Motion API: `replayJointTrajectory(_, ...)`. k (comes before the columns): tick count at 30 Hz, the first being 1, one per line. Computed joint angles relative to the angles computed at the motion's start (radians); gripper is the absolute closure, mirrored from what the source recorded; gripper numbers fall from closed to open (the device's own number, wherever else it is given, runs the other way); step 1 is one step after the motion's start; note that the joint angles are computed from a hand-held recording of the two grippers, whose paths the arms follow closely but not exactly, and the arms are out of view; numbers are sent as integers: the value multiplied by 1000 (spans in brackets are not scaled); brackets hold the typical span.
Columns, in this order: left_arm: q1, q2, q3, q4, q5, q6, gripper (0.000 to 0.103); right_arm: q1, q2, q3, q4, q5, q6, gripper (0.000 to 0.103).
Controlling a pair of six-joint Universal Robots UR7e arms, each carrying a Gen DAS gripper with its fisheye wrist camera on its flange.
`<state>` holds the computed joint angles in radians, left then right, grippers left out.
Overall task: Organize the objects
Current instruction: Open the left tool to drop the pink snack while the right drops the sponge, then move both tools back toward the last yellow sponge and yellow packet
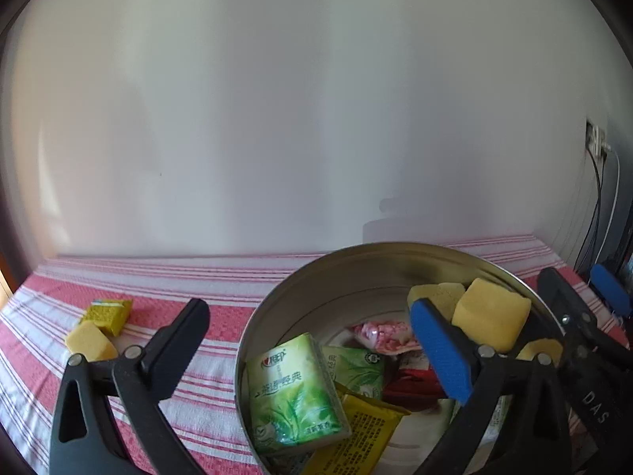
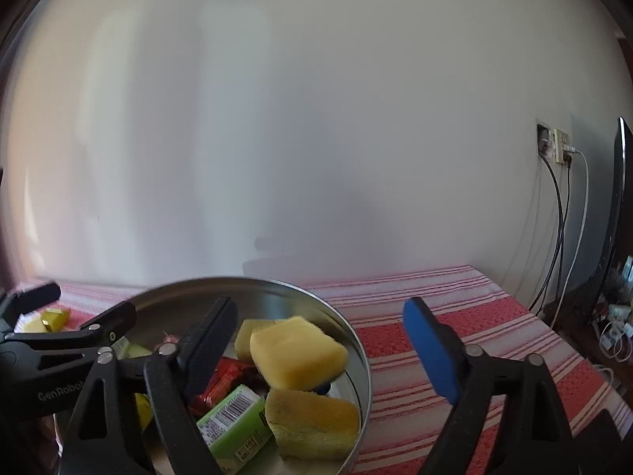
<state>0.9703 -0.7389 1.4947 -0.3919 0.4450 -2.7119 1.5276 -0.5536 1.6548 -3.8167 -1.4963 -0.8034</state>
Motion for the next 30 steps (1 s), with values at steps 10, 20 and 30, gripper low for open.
replayJointTrajectory(10,-11,-41,69,-63,-39,14,1,16,12,28,-79,32,3,14)
replayJointTrajectory(20,-16,-90,166,-216,-73,107,0,-8,13,40,-144,73,93,14)
replayJointTrajectory(30,-8,-131,238,-326,-91,173,0,8,17,55,-173,12,102,10)
